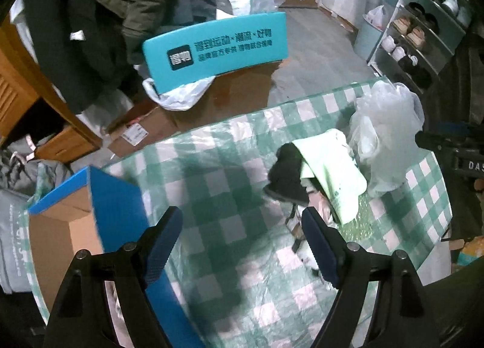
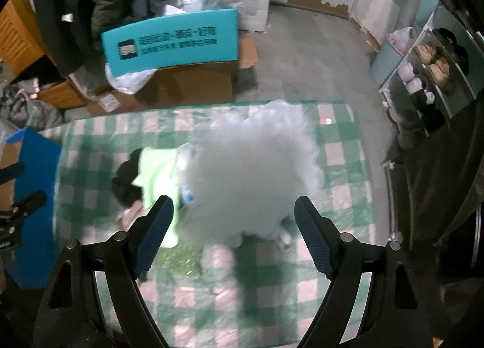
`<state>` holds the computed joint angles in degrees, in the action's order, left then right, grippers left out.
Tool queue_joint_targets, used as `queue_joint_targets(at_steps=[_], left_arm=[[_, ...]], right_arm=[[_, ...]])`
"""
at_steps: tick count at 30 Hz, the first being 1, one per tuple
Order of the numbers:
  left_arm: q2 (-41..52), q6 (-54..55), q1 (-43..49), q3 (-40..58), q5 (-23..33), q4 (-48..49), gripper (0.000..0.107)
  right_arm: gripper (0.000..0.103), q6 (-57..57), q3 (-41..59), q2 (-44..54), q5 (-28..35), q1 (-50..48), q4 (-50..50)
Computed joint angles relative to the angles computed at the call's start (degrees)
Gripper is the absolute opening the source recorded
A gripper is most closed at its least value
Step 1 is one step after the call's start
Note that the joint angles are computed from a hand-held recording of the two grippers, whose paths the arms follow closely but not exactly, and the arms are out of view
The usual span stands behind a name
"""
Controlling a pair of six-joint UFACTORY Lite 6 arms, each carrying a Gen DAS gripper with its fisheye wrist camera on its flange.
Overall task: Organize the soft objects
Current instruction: 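Grasp the black sock with left tool while right tool grasps the white mesh bath puff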
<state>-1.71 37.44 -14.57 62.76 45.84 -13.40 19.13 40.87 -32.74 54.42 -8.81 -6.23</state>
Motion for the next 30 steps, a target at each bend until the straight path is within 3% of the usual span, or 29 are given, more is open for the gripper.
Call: queue_joint_targets(at_steps=[5, 11, 22, 30], left_arm=[[6.6, -5.3, -3.7, 3.9, -4.0, 4.8, 0.082], [13.9, -7.4, -4.4, 9.3, -4.6, 2.8, 0.082], [22.1, -11.1, -9.3, 10.6, -8.5, 5.0, 0.082], [24.8, -11.2, -11.0, 9.6, -9.5, 4.8, 0.082]], right_arm=[[0.081, -3.6, 1.6, 7.6, -5.8, -4.8, 0.8], [0.082, -0.5, 3.0, 13.7, -11.3, -7.1, 0.7], [0.083, 4.4, -0.2, 21.0, -15.4, -5.5, -1.0], [0.086, -2.4, -5.4, 22.7, -19.3, -9.4, 6.7]])
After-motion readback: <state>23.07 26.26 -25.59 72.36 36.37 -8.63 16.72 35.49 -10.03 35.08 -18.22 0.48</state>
